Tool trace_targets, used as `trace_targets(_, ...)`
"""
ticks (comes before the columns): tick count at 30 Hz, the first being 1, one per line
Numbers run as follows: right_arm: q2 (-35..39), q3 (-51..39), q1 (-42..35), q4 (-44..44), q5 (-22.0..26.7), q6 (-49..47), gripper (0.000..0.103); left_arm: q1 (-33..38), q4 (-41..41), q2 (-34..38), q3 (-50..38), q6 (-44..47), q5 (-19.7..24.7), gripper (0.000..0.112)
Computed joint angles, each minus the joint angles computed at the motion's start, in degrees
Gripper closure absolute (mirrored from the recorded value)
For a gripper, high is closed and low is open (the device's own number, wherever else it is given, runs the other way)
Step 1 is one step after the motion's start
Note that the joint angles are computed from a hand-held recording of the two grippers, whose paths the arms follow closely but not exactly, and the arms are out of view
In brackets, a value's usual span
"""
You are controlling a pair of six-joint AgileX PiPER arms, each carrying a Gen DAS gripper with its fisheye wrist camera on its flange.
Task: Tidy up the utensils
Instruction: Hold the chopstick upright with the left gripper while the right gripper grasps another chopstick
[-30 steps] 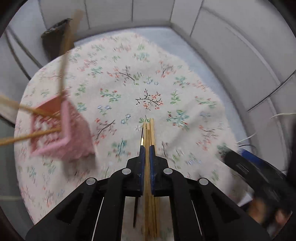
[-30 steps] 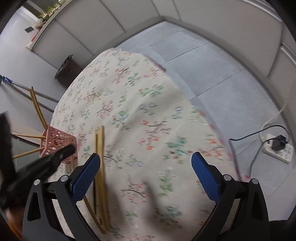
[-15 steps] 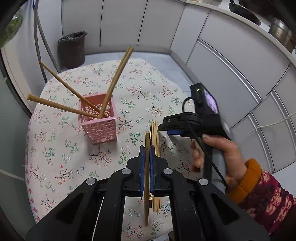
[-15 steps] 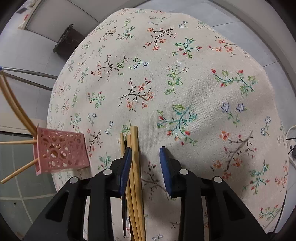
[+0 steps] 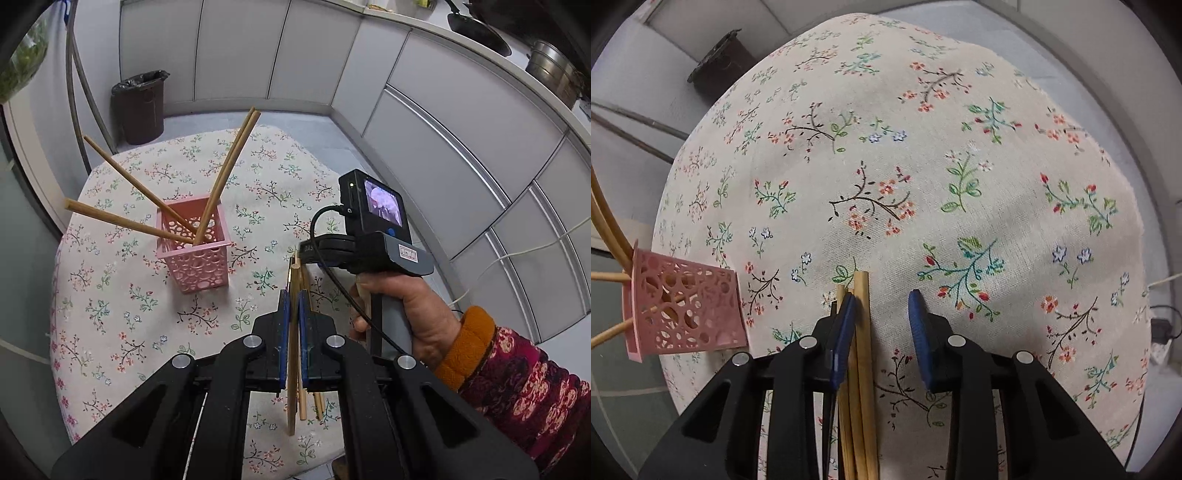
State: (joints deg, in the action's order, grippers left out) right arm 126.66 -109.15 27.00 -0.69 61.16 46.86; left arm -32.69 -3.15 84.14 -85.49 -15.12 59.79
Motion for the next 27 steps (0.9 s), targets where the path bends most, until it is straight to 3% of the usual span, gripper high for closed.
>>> trace_targets(3, -3.06, 5.77, -1.87, 4.71, -3.14, -5.01, 0.095, 0.02, 0.48, -1.13, 0.51, 0.07, 0.30, 0.108)
trace_targets(8, -8.57, 15.42, -2.35, 7.88, -7.90, -7.93, 0.095, 0.78, 1.10, -2.43, 1.50, -0.62, 0.42, 0.108)
trace_targets(10, -9.61, 16.74, -1.14, 6.04, -7.06, -7.12, 0.095, 0.89, 1.25, -2.75, 1.74, -0.74, 0.44, 0.108)
trace_targets(16, -5.25, 8.42, 5.30, -5.91, 3.42, -4.78, 0.093, 0.74, 2.01, -2.96, 1.78, -1.59, 0.44, 0.108)
trace_targets(18, -5.06, 8.13, 5.57, -6.63, 3.64, -3.61, 0.094, 0.48, 2.58, -3.39, 1.99, -2.09, 0.39, 0.108)
trace_targets(24, -15.83, 24.27, 0.80, 0.36, -11.56, -4.35, 0.096, 0.38, 4.51, -4.68, 3.26, -3.67, 0.20, 0.108)
trace_targets(27, -21.66, 29.14, 0.62, 0.67, -15.43, -4.58, 0.096, -0.34, 5.98, -4.89, 2.99, -4.54, 0.31, 0.108)
